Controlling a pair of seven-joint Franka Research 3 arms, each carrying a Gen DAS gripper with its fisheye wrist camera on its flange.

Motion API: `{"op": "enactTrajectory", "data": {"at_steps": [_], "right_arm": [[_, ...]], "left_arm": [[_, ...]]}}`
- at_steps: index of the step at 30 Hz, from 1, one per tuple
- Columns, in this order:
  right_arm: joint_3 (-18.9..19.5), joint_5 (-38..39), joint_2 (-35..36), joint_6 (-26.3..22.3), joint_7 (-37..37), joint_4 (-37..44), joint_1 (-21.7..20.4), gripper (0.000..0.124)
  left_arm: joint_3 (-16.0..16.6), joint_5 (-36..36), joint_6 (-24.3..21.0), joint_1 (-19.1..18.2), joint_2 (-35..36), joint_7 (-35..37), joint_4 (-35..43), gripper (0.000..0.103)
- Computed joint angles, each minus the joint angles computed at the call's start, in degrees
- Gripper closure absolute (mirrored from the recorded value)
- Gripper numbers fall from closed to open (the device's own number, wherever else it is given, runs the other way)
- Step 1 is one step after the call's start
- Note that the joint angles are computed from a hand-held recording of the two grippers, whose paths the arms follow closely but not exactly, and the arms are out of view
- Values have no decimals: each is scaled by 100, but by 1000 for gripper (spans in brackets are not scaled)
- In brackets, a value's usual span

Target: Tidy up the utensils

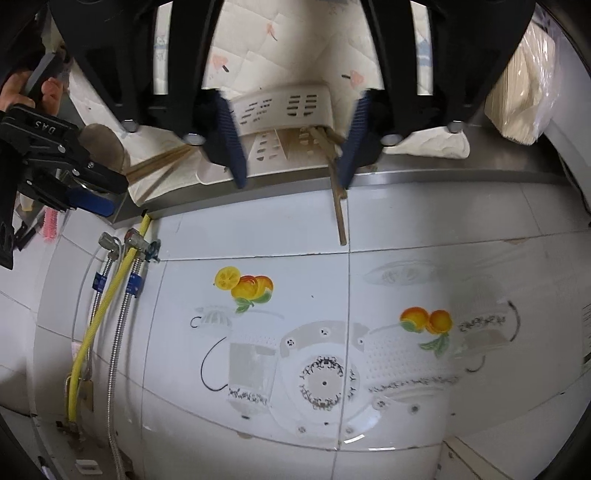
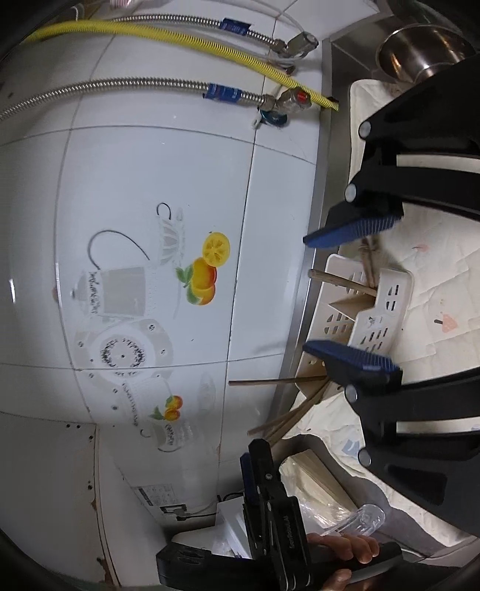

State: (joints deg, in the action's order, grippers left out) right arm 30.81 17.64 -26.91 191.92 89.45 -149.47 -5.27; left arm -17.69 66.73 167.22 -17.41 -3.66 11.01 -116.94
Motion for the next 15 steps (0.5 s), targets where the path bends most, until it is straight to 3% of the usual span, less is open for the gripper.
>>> {"op": "enactTrajectory", "data": {"at_steps": [2, 5, 11, 13, 15], "right_arm": [[243, 63, -240, 18, 70, -158, -178, 58], [533, 117, -594, 43, 200, -416, -340, 48], [1108, 174, -1252, 132, 630, -967, -548, 35], [1207, 141, -1390, 95, 769, -1108, -531, 32], [1203, 88, -1478, 34, 933, -1280, -369, 31]], "left_arm": [[-32, 332, 45, 36, -171, -408, -165, 43], [-150, 640, -69, 94, -480, -930, -499, 30], [-401, 759, -429, 147, -917, -1332, -1073, 12], [-485, 778, -599, 134, -1063, -1422, -1259, 5], [-541, 782, -672, 117, -1205, -1533, -1450, 5]]}}
